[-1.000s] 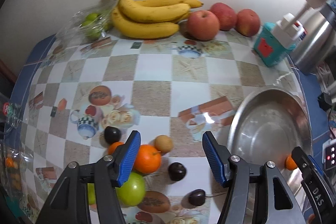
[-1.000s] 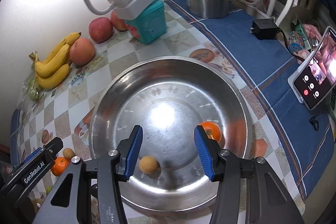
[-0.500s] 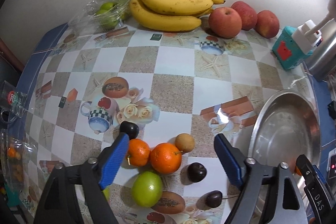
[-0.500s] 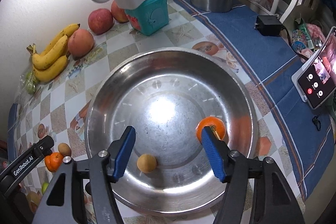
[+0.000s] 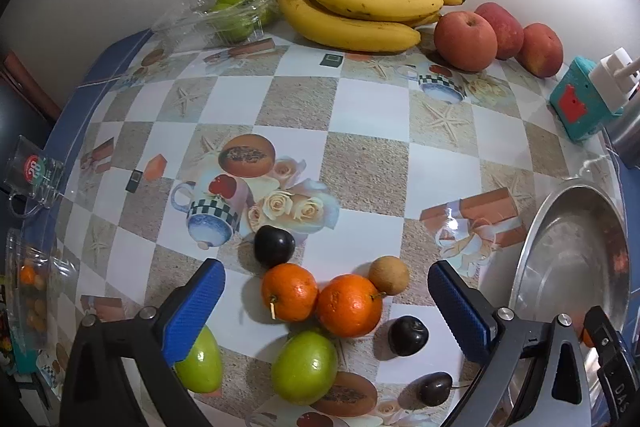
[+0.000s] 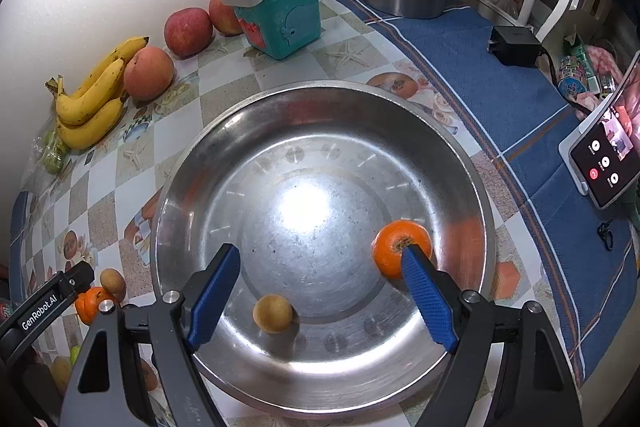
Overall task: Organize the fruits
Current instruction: 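Withdraw both grippers from the plate back toward the fruit pile, then move the right gripper to a dark plum while the left gripper moves to a green mango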
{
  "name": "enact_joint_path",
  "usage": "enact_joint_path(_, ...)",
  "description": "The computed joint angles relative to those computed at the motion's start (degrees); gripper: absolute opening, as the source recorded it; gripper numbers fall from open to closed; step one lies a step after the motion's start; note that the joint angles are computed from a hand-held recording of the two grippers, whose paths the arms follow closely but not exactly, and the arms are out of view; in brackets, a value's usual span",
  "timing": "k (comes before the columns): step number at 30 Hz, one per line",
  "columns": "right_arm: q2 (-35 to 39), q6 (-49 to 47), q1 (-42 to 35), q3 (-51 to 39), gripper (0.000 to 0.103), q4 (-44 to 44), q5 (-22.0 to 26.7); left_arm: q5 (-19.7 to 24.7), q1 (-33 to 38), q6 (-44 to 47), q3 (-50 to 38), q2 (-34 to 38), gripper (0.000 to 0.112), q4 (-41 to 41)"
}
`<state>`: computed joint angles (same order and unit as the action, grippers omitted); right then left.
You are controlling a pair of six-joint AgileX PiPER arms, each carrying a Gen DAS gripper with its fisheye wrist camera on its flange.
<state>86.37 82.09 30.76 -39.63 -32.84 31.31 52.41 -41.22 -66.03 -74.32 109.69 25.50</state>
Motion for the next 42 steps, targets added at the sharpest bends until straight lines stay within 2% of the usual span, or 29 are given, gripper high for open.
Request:
enact_joint_path(2, 0.01, 0.22, 0.32, -0.22, 0.09, -0.34, 0.65, 0.15, -0.24, -0.32, 0.18, -0.12, 0.103, 0.7)
enact_joint_path(3, -0.03, 0.24, 0.37, -0.24, 0.1, -0.38, 0.69, 0.11, -0.32, -0.42, 0.31, -0.21, 0.103, 0.98)
enact_joint_path(4, -0.19, 0.31, 0.38, -0.15, 0.101, -0.44, 0.54, 0.09, -0.41, -0.48, 0.4, -0.28, 0.103, 1.23)
enact_joint_path(28, -3.65, 2.81, 4.94, -1.06, 0.101, -2.24, 3.06, 2.08, -2.59, -2.22, 4.81, -5.86, 0.103, 6.39)
enact_joint_path(42, -2.94, 2.82, 10.96, -2.58, 0.101, -1.03, 0.35, 0.08, -1.09, -5.7, 15.52, -15.57, 0.103, 6.23)
